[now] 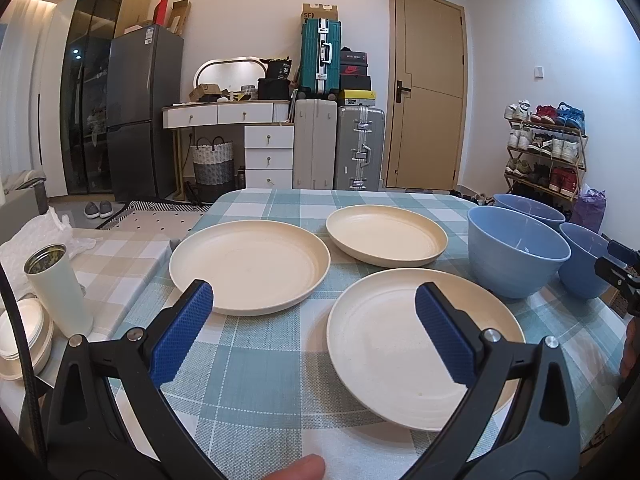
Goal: Organize plates and bowls
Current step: 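Move both tools forward toward the rim of the nearest cream plate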
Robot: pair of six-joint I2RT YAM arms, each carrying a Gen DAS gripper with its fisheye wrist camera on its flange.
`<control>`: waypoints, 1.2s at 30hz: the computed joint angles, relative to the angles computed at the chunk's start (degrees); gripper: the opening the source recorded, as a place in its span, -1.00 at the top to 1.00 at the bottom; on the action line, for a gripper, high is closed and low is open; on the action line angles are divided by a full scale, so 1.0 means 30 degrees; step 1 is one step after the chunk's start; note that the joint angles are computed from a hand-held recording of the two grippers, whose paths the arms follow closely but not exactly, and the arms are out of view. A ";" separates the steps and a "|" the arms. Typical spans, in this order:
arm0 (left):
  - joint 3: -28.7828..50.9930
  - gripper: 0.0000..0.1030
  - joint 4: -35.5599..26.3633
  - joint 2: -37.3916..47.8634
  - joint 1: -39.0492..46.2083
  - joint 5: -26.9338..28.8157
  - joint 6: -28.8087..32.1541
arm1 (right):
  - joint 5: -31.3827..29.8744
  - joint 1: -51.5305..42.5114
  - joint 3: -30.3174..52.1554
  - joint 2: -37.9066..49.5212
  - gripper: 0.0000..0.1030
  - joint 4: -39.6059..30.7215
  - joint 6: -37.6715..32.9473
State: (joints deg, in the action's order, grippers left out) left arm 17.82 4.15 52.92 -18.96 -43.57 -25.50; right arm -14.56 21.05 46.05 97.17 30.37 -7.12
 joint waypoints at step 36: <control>0.7265 -0.95 -1.5125 -0.5131 -0.0209 -0.0451 -0.4547 | 0.0218 0.4098 0.8345 -0.2590 -0.99 -1.2976 0.0791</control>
State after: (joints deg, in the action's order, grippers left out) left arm 39.61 -41.23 37.53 -19.59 -44.92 -39.14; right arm -13.91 33.35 71.09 89.40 -8.56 -4.74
